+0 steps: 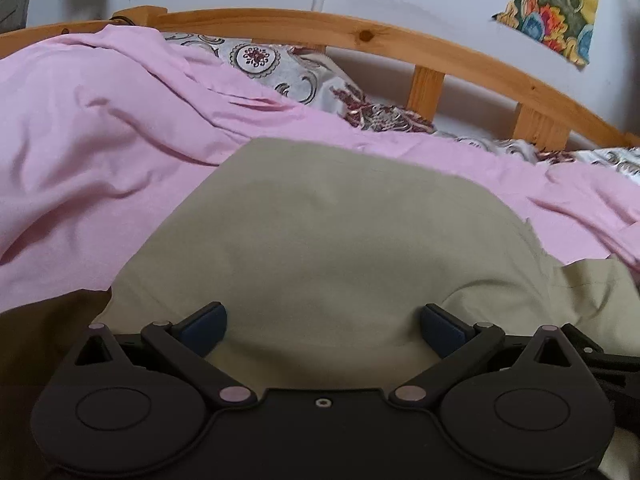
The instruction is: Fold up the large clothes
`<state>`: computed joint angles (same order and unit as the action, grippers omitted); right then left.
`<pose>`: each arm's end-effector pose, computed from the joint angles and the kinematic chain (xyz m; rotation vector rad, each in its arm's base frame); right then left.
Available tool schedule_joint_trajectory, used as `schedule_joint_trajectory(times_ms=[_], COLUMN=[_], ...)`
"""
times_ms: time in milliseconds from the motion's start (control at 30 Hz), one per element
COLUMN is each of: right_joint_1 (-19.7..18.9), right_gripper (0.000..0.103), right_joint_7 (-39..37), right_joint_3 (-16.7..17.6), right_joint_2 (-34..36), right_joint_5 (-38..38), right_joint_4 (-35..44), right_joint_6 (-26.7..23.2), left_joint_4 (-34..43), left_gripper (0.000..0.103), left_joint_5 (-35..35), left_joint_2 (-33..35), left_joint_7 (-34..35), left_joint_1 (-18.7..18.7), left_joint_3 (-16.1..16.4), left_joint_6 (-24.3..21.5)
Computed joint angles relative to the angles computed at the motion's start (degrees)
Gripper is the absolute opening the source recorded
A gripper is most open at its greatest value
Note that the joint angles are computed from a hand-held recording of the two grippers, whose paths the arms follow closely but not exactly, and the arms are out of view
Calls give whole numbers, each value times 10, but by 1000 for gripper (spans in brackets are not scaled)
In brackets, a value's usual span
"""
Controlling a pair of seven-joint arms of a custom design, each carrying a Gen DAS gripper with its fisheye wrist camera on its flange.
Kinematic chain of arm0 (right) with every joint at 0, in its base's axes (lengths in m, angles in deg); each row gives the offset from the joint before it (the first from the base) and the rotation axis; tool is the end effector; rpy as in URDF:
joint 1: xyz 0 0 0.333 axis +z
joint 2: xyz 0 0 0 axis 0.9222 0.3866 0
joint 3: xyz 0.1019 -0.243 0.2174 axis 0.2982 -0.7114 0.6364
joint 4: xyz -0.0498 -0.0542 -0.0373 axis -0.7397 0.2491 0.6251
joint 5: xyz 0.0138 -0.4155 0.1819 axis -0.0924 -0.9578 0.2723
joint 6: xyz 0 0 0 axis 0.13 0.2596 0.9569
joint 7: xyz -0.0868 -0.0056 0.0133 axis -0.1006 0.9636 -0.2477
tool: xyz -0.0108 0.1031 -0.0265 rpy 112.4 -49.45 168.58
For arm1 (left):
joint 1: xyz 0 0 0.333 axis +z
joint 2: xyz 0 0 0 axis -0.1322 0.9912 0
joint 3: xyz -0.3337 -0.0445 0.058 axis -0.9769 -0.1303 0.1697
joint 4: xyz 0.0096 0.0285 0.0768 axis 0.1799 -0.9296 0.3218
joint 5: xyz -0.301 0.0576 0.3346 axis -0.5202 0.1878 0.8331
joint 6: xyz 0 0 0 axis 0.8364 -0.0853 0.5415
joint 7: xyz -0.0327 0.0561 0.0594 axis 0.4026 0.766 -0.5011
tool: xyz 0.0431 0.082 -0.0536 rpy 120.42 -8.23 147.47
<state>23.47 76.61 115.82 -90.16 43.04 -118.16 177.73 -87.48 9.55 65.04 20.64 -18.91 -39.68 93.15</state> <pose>0.4515 0.1855 0.4318 -1.8197 1.4103 -1.1998 0.4283 -0.3075 0.4263 -1.8459 1.4235 -0.9347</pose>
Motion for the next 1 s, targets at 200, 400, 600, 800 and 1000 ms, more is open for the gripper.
schedule_joint_trajectory(times_ms=[200, 400, 600, 800, 1000], right_joint_1=[244, 281, 220, 227, 395], right_gripper=[103, 103, 103, 103, 103], right_joint_7=[7, 23, 62, 75, 45], right_joint_3=[-220, -187, -94, -108, -278], right_joint_2=[-41, -104, -139, -126, -164], right_joint_5=[9, -16, -15, -49, -43], right_joint_4=[-69, -117, -118, -110, -156], right_joint_6=[-56, -42, -33, -49, -113], left_joint_4=[-99, -188, -249, -314, -343], left_gripper=[102, 102, 102, 102, 102], left_joint_5=[-26, -158, -292, -368, -431], left_joint_2=[-177, -332, -416, -484, -464], left_joint_7=[-17, 49, 130, 183, 209], left_joint_1=[15, -16, -59, -98, -106], left_joint_3=[6, -9, 10, 43, 72], left_joint_6=[76, -16, -73, -32, 71])
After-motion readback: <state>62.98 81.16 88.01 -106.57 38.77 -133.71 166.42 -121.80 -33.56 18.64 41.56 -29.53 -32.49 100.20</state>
